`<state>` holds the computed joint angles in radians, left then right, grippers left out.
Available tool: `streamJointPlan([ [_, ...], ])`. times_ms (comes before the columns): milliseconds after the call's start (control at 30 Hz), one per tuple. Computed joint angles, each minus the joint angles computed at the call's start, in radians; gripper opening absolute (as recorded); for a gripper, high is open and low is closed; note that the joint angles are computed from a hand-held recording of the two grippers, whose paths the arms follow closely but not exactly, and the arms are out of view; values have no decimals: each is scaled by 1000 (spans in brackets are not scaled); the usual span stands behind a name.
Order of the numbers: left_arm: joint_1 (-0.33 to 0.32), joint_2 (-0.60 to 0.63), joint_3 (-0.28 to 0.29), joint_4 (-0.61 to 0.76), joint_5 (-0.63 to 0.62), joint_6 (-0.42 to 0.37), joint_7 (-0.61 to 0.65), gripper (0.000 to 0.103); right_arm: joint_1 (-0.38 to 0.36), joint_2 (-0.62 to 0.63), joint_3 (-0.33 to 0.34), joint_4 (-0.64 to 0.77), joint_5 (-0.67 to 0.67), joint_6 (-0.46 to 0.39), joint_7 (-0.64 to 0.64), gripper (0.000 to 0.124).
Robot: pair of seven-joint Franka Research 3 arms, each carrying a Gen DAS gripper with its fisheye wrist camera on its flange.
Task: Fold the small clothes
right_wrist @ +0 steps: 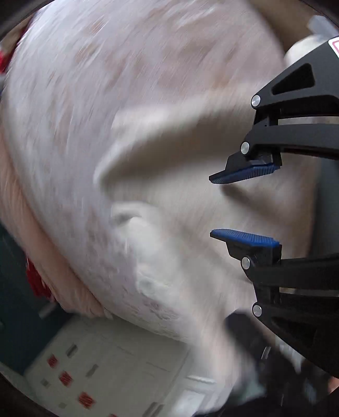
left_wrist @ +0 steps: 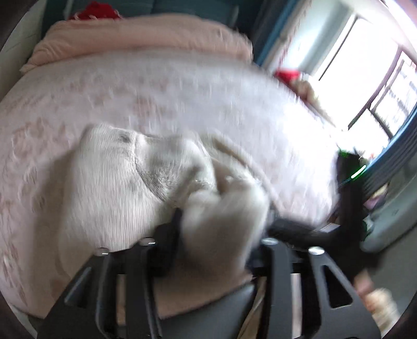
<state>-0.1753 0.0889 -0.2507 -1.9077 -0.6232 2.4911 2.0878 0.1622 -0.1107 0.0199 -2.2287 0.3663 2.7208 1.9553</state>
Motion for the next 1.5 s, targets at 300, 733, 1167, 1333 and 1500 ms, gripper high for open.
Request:
streamJointPlan([
  [300,0,-256,28,-411,139,341,141,96,150,-29,-136,6,681,-12,-435,75],
  [733,28,-102,92,-258,186,225,-30,87,40,247,13,407,311,-133,-232,13],
  [1167,4,-73,72,-222,137,155,-12,54,-32,7,-4,-30,370,97,-174,32],
  [1333,18,-69,59,-207,122,118,-4,29,-37,-12,16,27,-5,68,-7,60],
  [1500,21,-69,56,-208,152,103,-30,22,-16,120,-14,134,62,-66,-94,39],
])
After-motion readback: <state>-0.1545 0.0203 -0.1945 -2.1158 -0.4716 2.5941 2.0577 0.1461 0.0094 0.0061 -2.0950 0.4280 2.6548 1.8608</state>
